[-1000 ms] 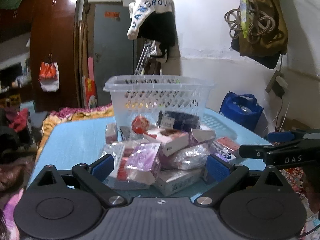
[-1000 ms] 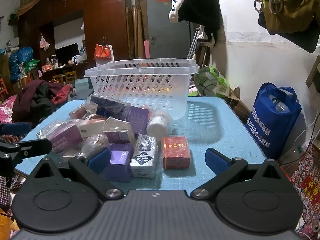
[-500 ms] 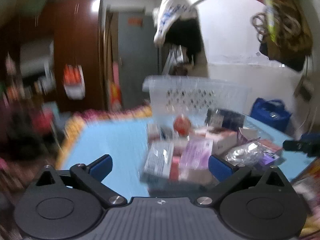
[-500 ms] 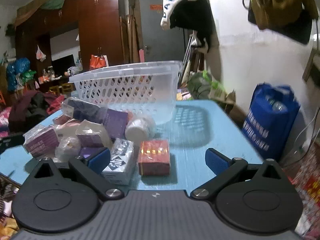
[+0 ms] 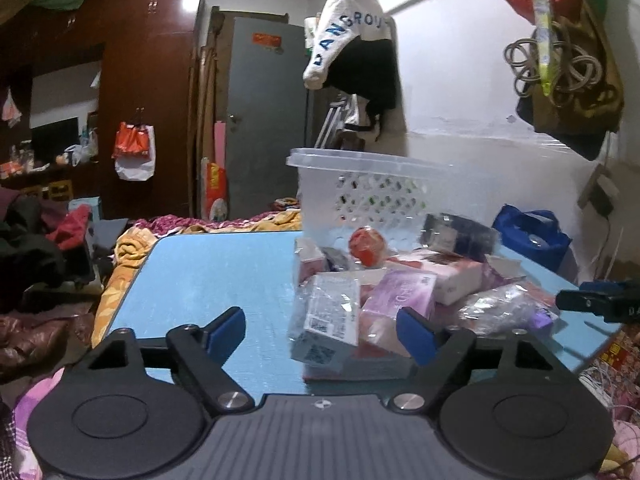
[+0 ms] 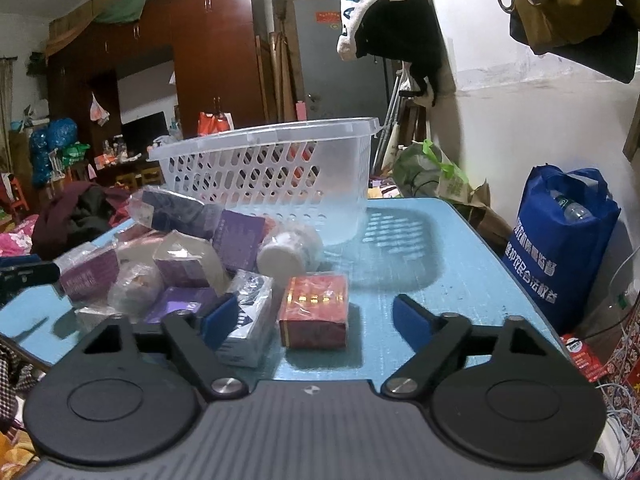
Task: Organize objects
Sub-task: 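Grasp the clear-wrapped white box with the left tool and drop it into the basket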
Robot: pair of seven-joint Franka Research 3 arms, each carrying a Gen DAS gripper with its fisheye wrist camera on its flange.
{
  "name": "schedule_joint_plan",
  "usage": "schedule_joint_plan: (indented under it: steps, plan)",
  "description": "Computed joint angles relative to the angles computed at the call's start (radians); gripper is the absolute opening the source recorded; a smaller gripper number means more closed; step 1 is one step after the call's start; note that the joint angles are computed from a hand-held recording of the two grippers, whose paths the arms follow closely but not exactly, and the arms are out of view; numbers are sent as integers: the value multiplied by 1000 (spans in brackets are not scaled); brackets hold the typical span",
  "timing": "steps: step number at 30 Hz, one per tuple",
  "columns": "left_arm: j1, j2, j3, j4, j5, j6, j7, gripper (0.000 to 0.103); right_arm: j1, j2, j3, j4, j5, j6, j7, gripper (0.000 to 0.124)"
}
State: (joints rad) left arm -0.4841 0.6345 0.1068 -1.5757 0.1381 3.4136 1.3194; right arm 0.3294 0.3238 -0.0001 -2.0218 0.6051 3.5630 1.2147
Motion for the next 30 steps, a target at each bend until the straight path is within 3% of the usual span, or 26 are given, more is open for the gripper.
schedule_joint_plan:
  steps: [2, 4, 6, 9, 12, 16, 17, 19, 21, 22, 24, 25, 26, 27, 28, 30]
  plan:
    - [5, 17, -4, 28, 2, -25, 0, 85, 57, 19, -53, 34, 72, -32, -70, 76]
    - [15, 38, -15, 61, 24, -61, -1, 85, 39, 39, -35, 46, 49, -4, -55, 76]
    - [-2, 57, 8, 86, 30, -76, -20, 85, 52, 52, -47, 64, 68, -2, -78, 76]
    - [-20, 70, 35, 98, 39, -69, -50, 81, 34, 48, -32, 65, 65, -13, -73, 75]
    - [30, 63, -26, 91, 76, -69, -59, 76, 26, 28, -29, 40, 65, -13, -64, 71]
    - [9, 60, 5, 83, 82, -58, -76, 76, 87, 12, -88, 33, 142, -43, -141, 56]
    - [14, 61, -2, 86, 87, -59, -75, 76, 107, 15, -107, 39, 165, -58, -170, 55]
    - [-2, 59, 18, 78, 86, -46, -76, 76, 80, 10, -82, 34, 143, -71, -158, 55]
    - [-19, 65, 39, 84, 75, -43, -73, 76, 125, 21, -132, 56, 186, -105, -195, 55]
    - [-20, 69, 39, 91, 74, -50, -71, 76, 125, 30, -131, 68, 198, -111, -211, 55]
    - [-20, 78, 39, 105, 72, -55, -71, 76, 71, 41, -83, 62, 96, -84, -125, 55]
    - [-21, 84, 40, 112, 73, -54, -71, 76, 86, 55, -96, 80, 121, -82, -152, 53]
    - [-16, 87, 35, 116, 77, -50, -69, 71, 120, 66, -128, 89, 141, -78, -169, 50]
    - [8, 88, 3, 117, 83, -44, -55, 45, 124, 70, -129, 89, 140, -64, -175, 48]
    - [39, 86, -27, 117, 147, -39, -101, 46, 115, 67, -119, 82, 133, -54, -175, 47]
    - [-2, 80, 15, 93, 65, -6, -55, 46, 111, 57, -115, 73, 137, -41, -188, 47]
